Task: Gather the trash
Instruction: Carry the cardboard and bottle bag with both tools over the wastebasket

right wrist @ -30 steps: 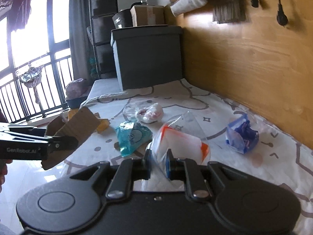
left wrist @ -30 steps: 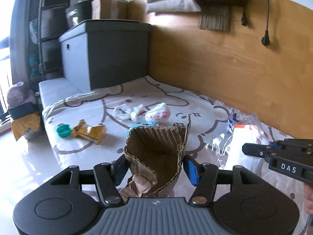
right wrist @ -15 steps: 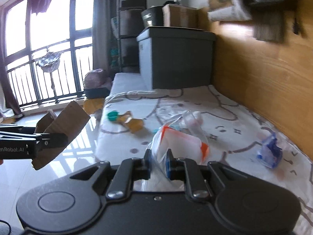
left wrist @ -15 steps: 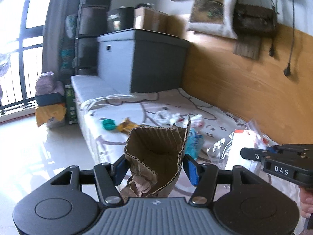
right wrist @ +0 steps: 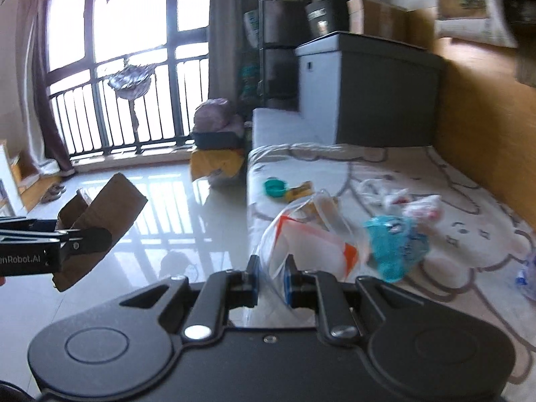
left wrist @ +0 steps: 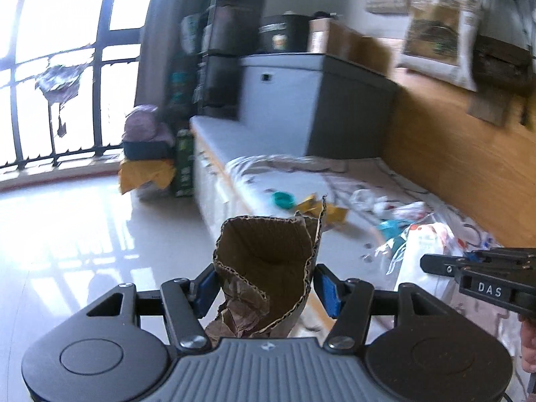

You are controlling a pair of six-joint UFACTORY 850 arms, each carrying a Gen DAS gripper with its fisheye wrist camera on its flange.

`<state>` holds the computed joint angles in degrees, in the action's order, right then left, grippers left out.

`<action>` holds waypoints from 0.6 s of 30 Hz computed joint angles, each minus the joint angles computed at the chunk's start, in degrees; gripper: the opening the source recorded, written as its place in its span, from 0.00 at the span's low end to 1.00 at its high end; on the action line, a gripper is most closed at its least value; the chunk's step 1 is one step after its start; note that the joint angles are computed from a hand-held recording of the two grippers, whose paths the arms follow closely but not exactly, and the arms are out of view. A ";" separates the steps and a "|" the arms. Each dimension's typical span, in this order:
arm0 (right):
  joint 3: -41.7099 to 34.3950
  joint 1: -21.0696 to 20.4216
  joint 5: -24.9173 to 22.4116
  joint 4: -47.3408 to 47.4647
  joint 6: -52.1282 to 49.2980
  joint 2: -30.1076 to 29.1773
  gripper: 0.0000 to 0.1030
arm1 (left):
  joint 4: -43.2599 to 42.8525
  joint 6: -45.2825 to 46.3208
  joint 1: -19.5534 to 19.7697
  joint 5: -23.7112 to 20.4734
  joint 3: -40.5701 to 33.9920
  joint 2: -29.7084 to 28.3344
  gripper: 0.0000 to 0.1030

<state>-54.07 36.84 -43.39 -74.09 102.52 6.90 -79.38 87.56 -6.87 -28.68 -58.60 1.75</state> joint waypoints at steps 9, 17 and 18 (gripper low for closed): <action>-6.74 -0.68 5.02 0.37 -2.84 -8.50 0.14 | 2.93 -3.27 4.77 1.26 -1.41 -4.12 0.59; -13.21 -2.80 10.25 3.47 -8.43 -16.41 0.14 | 7.25 -6.61 6.42 4.10 -5.18 -9.51 0.59; -13.98 -3.18 11.18 4.23 -9.46 -17.42 0.14 | 8.03 -7.34 6.41 4.34 -5.85 -10.38 0.59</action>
